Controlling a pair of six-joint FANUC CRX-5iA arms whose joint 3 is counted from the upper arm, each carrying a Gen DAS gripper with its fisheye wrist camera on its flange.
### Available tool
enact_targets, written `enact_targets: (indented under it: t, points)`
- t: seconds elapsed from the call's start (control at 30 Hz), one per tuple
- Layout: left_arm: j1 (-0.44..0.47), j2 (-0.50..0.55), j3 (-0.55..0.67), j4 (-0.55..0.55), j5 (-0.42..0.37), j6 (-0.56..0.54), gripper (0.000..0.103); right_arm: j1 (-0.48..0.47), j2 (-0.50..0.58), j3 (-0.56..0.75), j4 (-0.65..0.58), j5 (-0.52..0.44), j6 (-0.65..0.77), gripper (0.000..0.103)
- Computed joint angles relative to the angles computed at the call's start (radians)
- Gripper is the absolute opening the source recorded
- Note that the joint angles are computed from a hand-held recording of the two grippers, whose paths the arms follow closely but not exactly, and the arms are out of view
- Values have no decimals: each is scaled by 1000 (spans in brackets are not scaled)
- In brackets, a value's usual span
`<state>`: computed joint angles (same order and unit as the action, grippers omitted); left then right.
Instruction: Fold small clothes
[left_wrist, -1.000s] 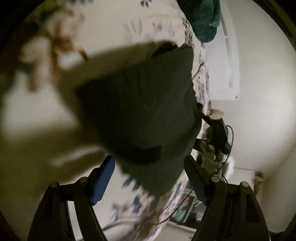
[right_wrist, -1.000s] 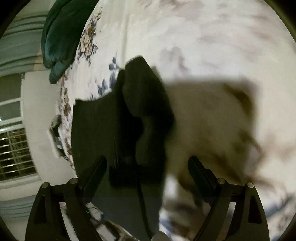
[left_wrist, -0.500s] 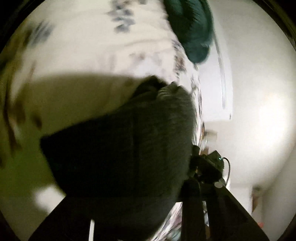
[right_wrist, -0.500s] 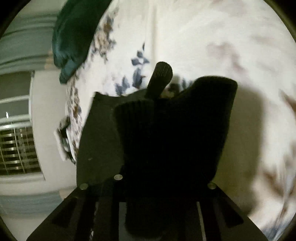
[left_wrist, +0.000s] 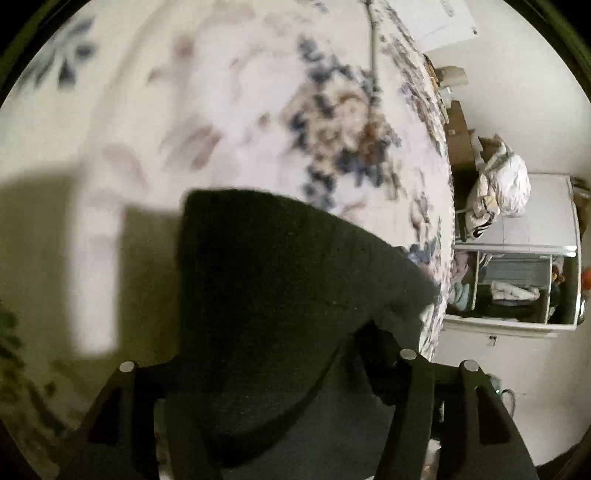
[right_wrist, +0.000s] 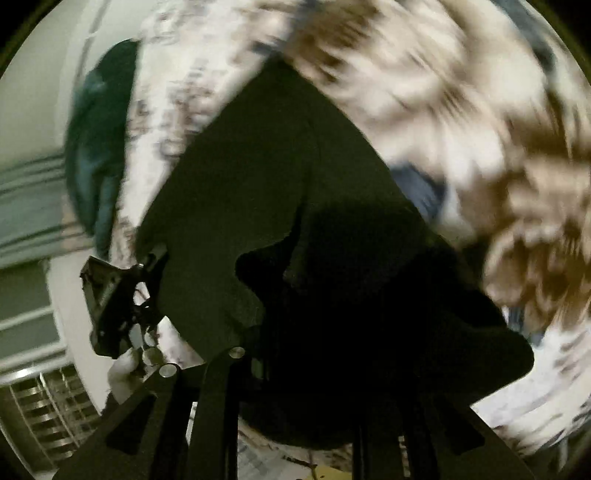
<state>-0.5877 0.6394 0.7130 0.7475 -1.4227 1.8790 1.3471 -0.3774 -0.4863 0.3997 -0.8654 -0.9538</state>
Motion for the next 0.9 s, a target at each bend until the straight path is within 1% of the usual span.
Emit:
enact_targets:
  t: [0.03, 0.07, 0.1, 0.13, 0.2, 0.23, 0.27, 0.3, 0.33, 0.37, 0.43, 0.47, 0.5, 0.53, 0.57, 0.63, 0.7, 0.77, 0.8, 0.83, 0.87, 0.9]
  points:
    - [3, -32, -57, 19, 38, -1, 61, 4, -4, -13, -5, 5, -12, 30]
    - [3, -58, -92, 25, 67, 2, 61, 4, -17, -33, -16, 20, -22, 35]
    - [3, -90, -128, 20, 98, 4, 61, 1, -32, -42, -37, 32, -10, 46]
    - [5, -127, -161, 5, 132, 11, 61, 1, -40, -43, -51, 29, 1, 49]
    - [5, -207, -216, -30, 181, 46, 61, 30, -76, -38, -61, -21, 15, 57]
    - [3, -225, -212, -64, 183, 72, 61, 40, -89, -22, -91, -52, 40, 62]
    - [-1, -250, -201, -112, 180, 108, 61, 53, -102, 3, -127, -95, 67, 63]
    - [-10, -279, -184, -180, 178, 155, 61, 81, -123, 20, -135, -139, 70, 63]
    - [-16, -328, -208, -236, 172, 180, 61, 98, -133, 58, -170, -195, 103, 65]
    - [-26, -357, -206, -271, 161, 200, 62, 106, -135, 100, -200, -252, 132, 65]
    - [-57, -387, -154, -387, 91, 271, 67, 123, -135, 169, -225, -345, 170, 69]
    - [-67, -407, -159, -413, 79, 278, 69, 124, -128, 214, -245, -405, 203, 71]
    - [-90, -406, -136, -451, 41, 294, 75, 124, -116, 265, -249, -483, 235, 72]
    - [-103, -396, -120, -479, 12, 302, 76, 114, -111, 293, -249, -530, 263, 73]
    - [-118, -387, -117, -503, -6, 310, 76, 74, -95, 329, -266, -574, 336, 75]
    - [-156, -374, -129, -576, -24, 324, 76, -27, -66, 359, -278, -605, 479, 75]
    - [-194, -351, -147, -644, -47, 321, 76, -182, -1, 385, -314, -590, 702, 75]
    - [-202, -347, -191, -635, -46, 326, 77, -296, 53, 381, -323, -544, 872, 75]
    - [-202, -350, -225, -629, -14, 338, 79, -360, 85, 379, -340, -505, 966, 75]
    - [-205, -356, -236, -638, -3, 349, 87, -410, 124, 384, -357, -465, 1026, 75]
    - [-198, -361, -254, -631, 20, 358, 90, -459, 157, 391, -385, -429, 1093, 75]
    - [-187, -361, -269, -613, 35, 368, 98, -494, 188, 401, -405, -403, 1146, 75]
